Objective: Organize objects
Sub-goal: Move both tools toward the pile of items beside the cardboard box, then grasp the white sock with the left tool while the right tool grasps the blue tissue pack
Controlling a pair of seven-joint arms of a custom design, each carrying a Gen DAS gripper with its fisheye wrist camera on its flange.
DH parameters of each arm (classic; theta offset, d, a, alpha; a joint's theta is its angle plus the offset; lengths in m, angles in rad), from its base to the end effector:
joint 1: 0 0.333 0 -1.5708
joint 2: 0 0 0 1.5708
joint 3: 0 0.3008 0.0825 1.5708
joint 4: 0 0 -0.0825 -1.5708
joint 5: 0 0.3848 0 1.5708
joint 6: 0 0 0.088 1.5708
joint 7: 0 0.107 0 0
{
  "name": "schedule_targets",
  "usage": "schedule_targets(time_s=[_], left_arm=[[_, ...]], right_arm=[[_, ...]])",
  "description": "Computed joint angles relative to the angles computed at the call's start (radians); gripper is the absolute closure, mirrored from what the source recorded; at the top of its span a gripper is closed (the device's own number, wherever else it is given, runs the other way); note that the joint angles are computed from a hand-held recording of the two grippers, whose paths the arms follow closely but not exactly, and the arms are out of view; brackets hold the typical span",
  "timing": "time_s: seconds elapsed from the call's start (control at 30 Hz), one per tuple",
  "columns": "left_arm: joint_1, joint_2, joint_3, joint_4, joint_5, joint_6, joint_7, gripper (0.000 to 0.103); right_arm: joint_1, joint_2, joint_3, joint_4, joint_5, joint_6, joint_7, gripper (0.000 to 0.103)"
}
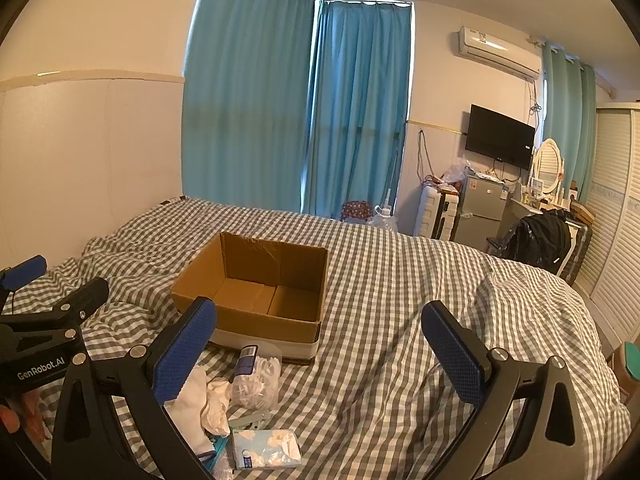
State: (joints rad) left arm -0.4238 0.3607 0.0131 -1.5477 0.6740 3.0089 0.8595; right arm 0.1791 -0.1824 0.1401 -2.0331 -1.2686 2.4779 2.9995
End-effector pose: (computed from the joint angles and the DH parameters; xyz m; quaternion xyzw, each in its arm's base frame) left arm 0.6263 -0.3242 0.5504 -0.4941 0.6846 -0.4338 0.3148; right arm 0.5225 0.1813 0.5783 -0.4991 0.6640 -0.4775 0.2864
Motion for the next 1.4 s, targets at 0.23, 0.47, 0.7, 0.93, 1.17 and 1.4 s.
schedule_targets(time_s=[0.23,0.47,0.7,0.93,1.17,1.4], left_arm=[[0.053,0.064,-0.098,0.01,-0.121,-0.104,0.167,0.0],[0.074,0.15,-0.171,0.04,-0.284,-0.155,0.372,0.006],[0.058,0.238,-0.183,0.139,-0.405,-0.271,0.486,0.017],[0.038,0.278,-0.172,0.184,-0.442,-0.322,0.531,0.029],[0.024,0.246,-0.154,0.141,-0.42,-0.303,0.54,0.042],[0.036,0.141,-0.154,0.01,-0.411,-0.227,0.505,0.049]], right_arm=[[-0.001,0.017,-0.018,-0.04,0.093,0.029,-0.074,0.0],[0.004,0.101,-0.057,-0.068,0.273,0.083,-0.228,0.0],[0.016,0.209,-0.096,-0.076,0.499,0.223,-0.452,0.0],[0.032,0.273,-0.123,-0.079,0.725,0.296,-0.645,0.001],[0.053,0.24,-0.152,-0.127,0.754,0.359,-0.652,0.034],[0.013,0.128,-0.119,-0.182,0.535,0.353,-0.421,0.034]])
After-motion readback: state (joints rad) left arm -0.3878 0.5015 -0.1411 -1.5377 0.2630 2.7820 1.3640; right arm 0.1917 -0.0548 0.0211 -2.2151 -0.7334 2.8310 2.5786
